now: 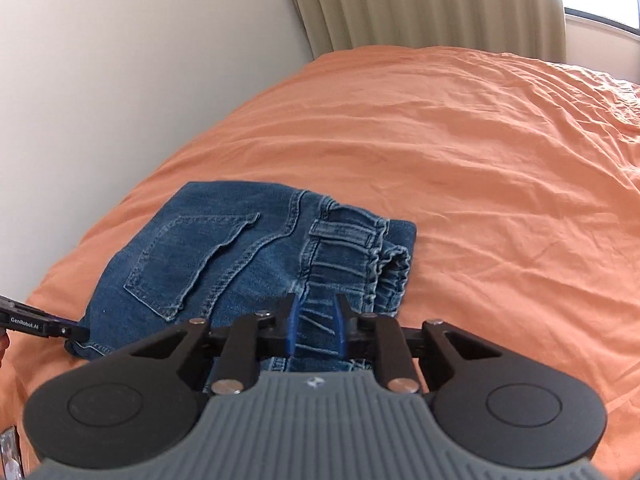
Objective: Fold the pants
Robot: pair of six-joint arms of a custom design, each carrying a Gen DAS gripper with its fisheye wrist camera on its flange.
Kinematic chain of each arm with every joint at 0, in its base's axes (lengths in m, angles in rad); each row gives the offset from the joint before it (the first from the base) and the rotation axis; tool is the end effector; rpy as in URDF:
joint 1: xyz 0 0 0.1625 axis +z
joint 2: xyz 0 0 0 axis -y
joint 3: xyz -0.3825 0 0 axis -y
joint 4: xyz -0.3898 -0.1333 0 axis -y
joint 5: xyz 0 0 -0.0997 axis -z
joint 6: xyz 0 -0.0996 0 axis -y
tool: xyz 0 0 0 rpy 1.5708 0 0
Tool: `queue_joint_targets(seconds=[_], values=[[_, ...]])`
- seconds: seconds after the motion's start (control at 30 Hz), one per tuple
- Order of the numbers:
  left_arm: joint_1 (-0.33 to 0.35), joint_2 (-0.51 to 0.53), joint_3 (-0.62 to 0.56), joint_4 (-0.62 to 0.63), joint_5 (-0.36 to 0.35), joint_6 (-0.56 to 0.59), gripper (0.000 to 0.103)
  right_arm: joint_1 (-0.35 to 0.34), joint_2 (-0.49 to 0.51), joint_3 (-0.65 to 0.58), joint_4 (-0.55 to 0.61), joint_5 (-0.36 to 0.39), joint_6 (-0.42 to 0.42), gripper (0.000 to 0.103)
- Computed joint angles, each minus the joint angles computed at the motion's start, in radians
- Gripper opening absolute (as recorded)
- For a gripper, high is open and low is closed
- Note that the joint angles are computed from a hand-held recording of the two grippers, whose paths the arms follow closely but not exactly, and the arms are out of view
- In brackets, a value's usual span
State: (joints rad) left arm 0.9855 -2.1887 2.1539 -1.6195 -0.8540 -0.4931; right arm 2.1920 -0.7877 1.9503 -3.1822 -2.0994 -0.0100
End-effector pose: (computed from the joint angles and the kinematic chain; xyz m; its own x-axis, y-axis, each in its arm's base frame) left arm 0.0145 -0.3378 0.4213 -0.8408 -0.0665 -0.5372 0.1731 0.9072 -0.3834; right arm 0.3887 -0.4003 0.0416 -0.8243 -0.3319 0.4587 -0.5326 0.7294 -0.4293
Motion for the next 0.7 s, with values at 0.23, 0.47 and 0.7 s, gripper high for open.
queue_joint_targets(seconds=[0.23,0.47,0.7], values=[[-0.093,-0.002,-0.051,0.055,0.061,-0.038,0.031,-0.004,-0.006,-0.013,-0.016,-0.039,-0.052,0.014],[-0.055,0.102,-0.044,-0.294,0.099,0.107,0.031,-0.034,0.098,-0.210,0.116,-0.062,-0.017,0.013],[0.041,0.165,-0.006,-0.418,0.052,0.129,0.032,-0.089,0.189,-0.289,0.193,-0.119,-0.009,0.006]])
